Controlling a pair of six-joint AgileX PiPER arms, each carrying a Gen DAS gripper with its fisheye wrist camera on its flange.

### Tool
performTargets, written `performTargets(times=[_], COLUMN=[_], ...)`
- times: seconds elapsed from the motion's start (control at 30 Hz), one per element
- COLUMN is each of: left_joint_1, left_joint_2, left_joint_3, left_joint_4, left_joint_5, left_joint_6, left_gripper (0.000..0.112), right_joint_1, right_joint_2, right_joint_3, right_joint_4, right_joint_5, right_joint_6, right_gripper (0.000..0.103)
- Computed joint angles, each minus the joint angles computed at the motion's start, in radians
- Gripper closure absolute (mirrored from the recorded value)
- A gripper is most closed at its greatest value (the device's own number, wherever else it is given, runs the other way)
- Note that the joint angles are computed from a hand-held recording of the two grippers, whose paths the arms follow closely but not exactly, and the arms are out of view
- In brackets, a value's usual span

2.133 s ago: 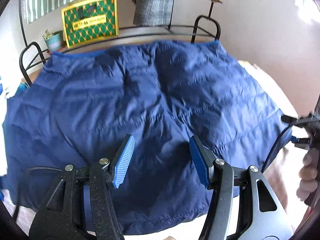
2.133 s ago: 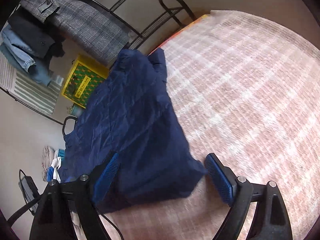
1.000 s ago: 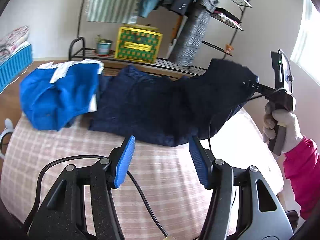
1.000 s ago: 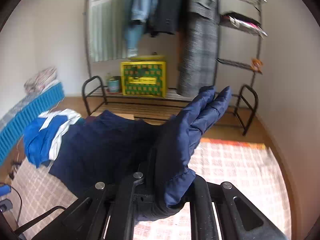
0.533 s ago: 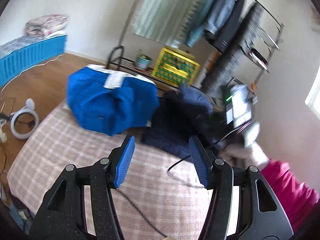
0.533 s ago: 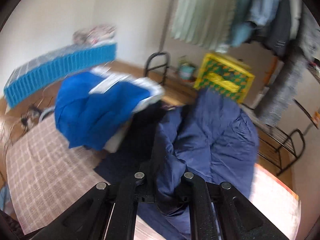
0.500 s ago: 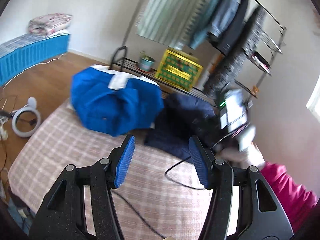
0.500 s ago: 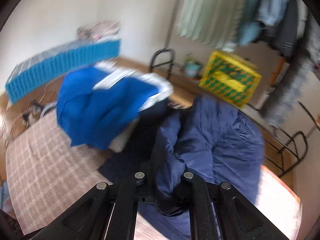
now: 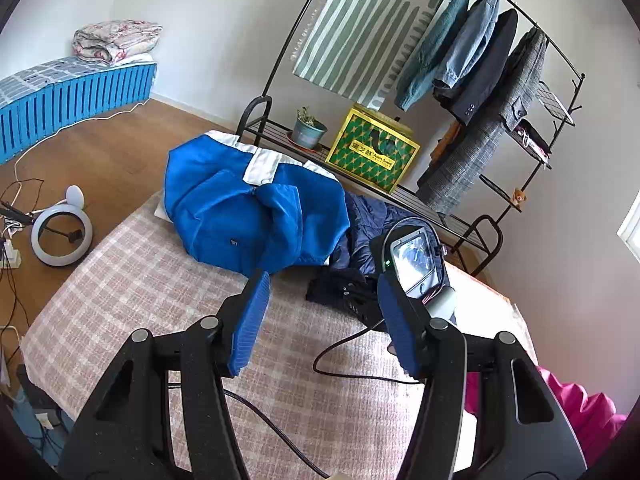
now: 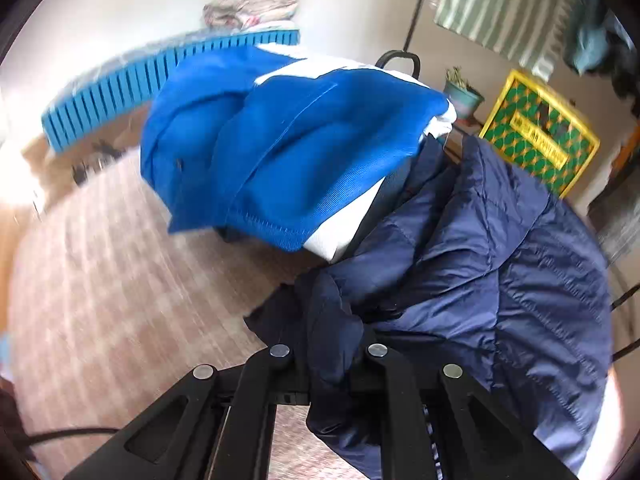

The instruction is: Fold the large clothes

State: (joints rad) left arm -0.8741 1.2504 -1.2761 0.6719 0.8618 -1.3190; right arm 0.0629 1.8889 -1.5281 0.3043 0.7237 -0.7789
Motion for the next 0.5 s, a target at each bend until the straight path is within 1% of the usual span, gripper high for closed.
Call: performTargets(times=[0.07, 0.17, 0.2, 0.23, 0.27, 0.3, 0.33, 0.43, 0.5], left_joint_1=[-0.008, -0.019, -0.018, -0.018, -0.015, -0.015, -0.009, 0.008, 0.011], left_joint_2=[0.004, 0.013, 0.017, 0.020, 0.021, 0.025, 0.028, 0.026, 0.032], left_joint_3=[-0.004, -0.011, -0.014, -0.016, -0.015, -0.021, -0.020, -0.010, -0.008], left_joint_4=[0.014, 0.037, 0.038, 0.038, 0.037, 0.037, 0.034, 0.019, 0.013], left_joint_5=[0.009, 0.026, 0.030, 0.034, 0.035, 0.040, 0.044, 0.036, 0.037], left_joint_6=[-0.014, -0.033, -0.031, -0.031, -0.030, -0.030, -0.031, -0.028, -0.020], left_gripper=[0.054, 0.054, 0.054, 0.054, 0.054, 0.054, 0.054, 0.054, 0.054], right_joint_1=[-0.006, -0.006, -0.015, -0.029, -0.046, -0.077, -0.095, -0.195, -0.270], right_joint_2=[0.011, 0.039, 0.046, 0.048, 0.046, 0.037, 0.026, -0.047, -0.083], right_joint_3=[-0.003, -0.022, -0.029, -0.034, -0.044, -0.050, -0.055, -0.028, -0.018], right_joint_4=[0.055, 0.098, 0.128, 0.165, 0.198, 0.269, 0.312, 0.441, 0.489], right_joint_5=[0.010, 0.029, 0.045, 0.067, 0.103, 0.165, 0.204, 0.341, 0.417], right_joint_6=[-0.010, 0.000, -0.010, -0.025, -0.039, -0.086, -0.113, -0.204, -0.213], right_gripper=[0.096, 0.095, 0.091, 0.084, 0.078, 0.067, 0.064, 0.063, 0.060])
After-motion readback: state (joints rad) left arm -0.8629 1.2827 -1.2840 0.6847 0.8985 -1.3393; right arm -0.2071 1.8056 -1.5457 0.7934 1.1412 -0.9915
